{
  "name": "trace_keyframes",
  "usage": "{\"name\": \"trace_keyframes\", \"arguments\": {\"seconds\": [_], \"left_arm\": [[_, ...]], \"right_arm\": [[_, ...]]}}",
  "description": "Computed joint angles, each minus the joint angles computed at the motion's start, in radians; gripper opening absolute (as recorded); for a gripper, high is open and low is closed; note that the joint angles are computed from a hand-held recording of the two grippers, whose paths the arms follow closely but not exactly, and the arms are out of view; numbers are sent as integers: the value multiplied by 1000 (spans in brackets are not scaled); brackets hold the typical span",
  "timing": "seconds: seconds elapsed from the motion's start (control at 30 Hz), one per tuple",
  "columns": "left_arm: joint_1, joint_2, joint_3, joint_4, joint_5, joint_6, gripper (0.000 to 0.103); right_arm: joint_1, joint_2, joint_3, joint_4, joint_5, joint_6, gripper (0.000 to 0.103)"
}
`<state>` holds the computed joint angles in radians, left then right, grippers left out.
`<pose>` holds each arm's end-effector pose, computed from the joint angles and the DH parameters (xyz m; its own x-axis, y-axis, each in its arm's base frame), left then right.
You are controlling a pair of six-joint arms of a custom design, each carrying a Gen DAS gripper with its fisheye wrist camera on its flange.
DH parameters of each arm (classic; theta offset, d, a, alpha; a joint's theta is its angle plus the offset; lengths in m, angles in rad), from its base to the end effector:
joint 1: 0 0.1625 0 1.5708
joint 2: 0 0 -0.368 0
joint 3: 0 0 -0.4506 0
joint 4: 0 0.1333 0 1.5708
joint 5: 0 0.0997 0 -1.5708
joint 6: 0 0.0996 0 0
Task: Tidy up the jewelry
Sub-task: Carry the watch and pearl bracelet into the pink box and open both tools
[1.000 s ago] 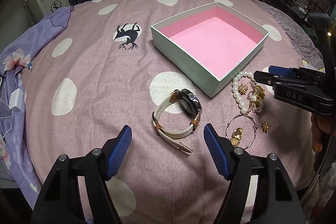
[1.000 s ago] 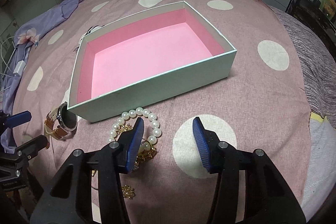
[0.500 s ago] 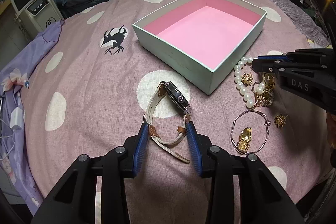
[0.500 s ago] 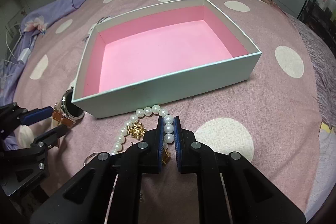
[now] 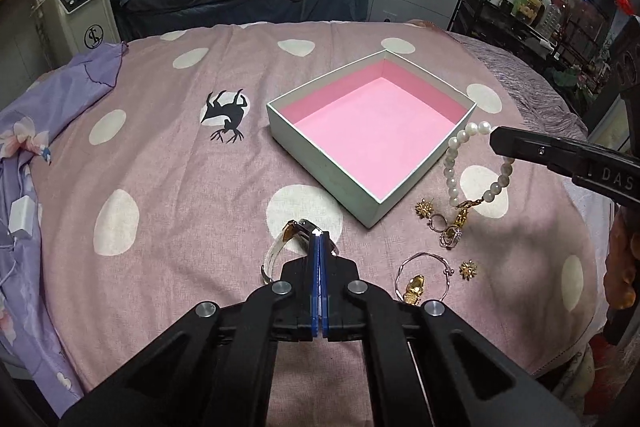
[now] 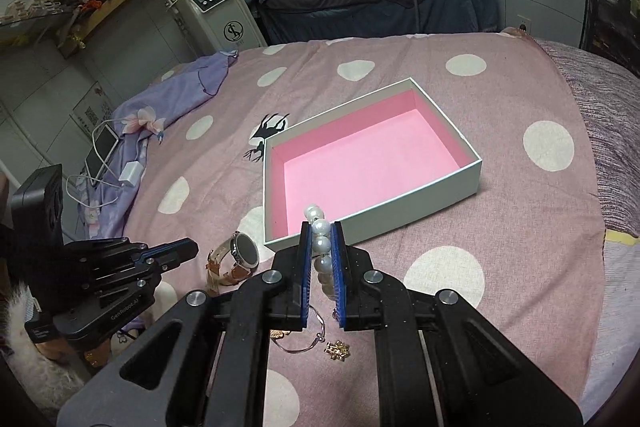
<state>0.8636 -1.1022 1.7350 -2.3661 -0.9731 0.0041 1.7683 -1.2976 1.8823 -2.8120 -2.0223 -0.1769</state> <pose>-0.2727 -0.6105 0.1592 -0.6849 0.4709 -0.5560 0.6440 0.7482 -0.1595 0.2075 -0.5792 0.2580 -0.8926 -0.0534 0.4476 -0.3175 0.7795 -0.5400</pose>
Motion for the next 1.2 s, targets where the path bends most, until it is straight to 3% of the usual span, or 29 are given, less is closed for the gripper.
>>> {"name": "trace_keyframes", "arguments": {"seconds": [0.2,0.23,0.27,0.3,0.33,0.43,0.5,0.53,0.57,0.67,0.77,0.93,1.1,1.2], "left_arm": [[12,-18,16,-1,-10,38,4],[13,-16,18,-2,-10,43,15],[14,-11,19,-3,-11,54,39],[15,0,16,4,-14,67,55],[14,13,18,-3,2,78,63],[17,65,3,9,38,118,60],[21,104,-10,11,72,152,36],[27,119,-21,33,75,159,18],[32,128,-25,34,70,166,13],[27,118,-16,29,72,156,9],[34,75,-12,33,19,94,9],[19,37,-20,-24,-10,118,9],[0,100,-98,-100,-26,177,9],[1,166,-166,-120,-51,189,9]], "right_arm": [[13,-7,3,-5,-19,-11,10],[13,-5,2,-2,-22,-8,10],[11,-7,3,-1,-24,-1,10],[9,-8,5,0,-23,4,10],[7,-9,7,0,-22,7,10],[6,-10,10,0,-28,11,10],[7,-12,12,-3,-38,8,10],[8,-13,13,-4,-44,6,10],[8,-14,15,-6,-48,5,10],[9,-19,19,-7,-50,1,10],[11,-24,22,-15,-39,-9,10],[14,-18,14,-59,-2,-33,10],[12,16,-35,-86,28,-33,10],[13,56,-75,-115,0,-63,10]]}}
